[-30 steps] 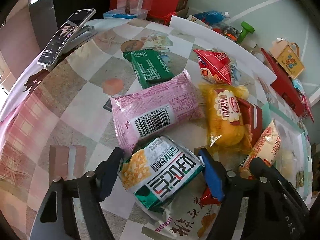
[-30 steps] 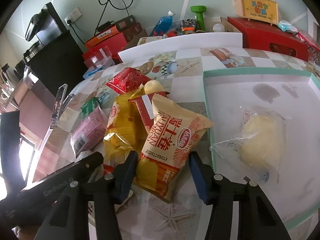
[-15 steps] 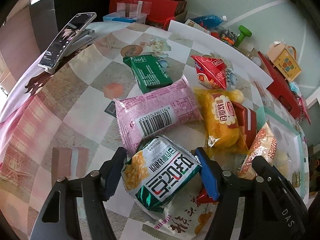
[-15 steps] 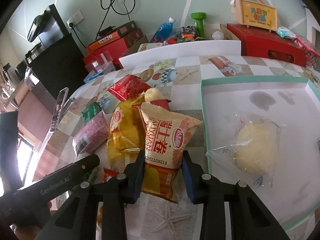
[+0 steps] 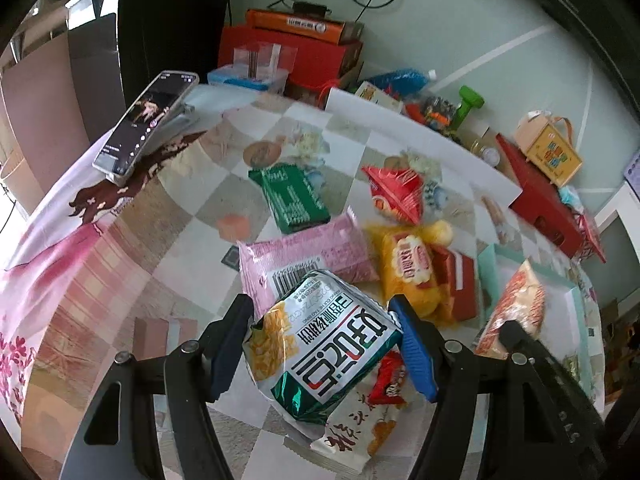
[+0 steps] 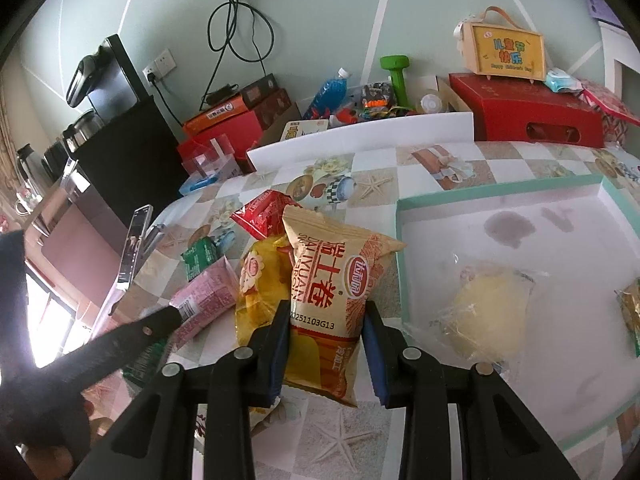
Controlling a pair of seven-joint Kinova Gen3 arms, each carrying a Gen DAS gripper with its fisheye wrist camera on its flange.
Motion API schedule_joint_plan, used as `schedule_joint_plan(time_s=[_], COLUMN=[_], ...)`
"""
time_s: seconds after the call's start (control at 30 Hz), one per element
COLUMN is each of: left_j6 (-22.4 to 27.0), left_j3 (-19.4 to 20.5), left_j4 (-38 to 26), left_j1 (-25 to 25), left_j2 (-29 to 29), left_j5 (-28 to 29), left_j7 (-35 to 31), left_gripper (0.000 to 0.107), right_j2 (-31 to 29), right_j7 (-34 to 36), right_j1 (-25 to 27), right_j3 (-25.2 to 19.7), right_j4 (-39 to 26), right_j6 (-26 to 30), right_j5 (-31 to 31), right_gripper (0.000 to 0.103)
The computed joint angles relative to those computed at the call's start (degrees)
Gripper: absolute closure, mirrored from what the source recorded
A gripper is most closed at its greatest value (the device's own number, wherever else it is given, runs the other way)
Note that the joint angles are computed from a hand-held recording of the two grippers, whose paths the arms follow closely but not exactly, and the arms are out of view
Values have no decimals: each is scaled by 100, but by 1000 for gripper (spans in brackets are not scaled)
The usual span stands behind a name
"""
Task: Organize snacks
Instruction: 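Carry both bags into the white tray and open both tools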
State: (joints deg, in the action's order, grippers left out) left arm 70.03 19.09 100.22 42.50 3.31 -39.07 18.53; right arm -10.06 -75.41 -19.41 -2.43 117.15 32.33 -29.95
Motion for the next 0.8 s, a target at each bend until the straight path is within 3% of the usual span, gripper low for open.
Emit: schedule_joint_plan(time_s=[0.27,0.43,0.63,0.8], left_j6=[129,313,148,-265], left_j3=[89,158,64,-166], left_j4=[-92,-294,-747,-1274], left_j1=[149,333,621,846], left_j2=[-22,97,421,850], left_j5=[-372,-782,-1235,-1399], left_j7=[242,333,0,-675], left_gripper=[37,37,37,37], right_j2=[-92,-270,-458,-496], right_j7=[56,-196,-520,-853], right_j1=[20,182,513,922], right_j3=[79,101,337,540], right_j4=[29,49,50,19], right_j6=[-11,-88,-215,-251], right_j5=[-73,219,631,985], right_gripper=[67,67,67,67])
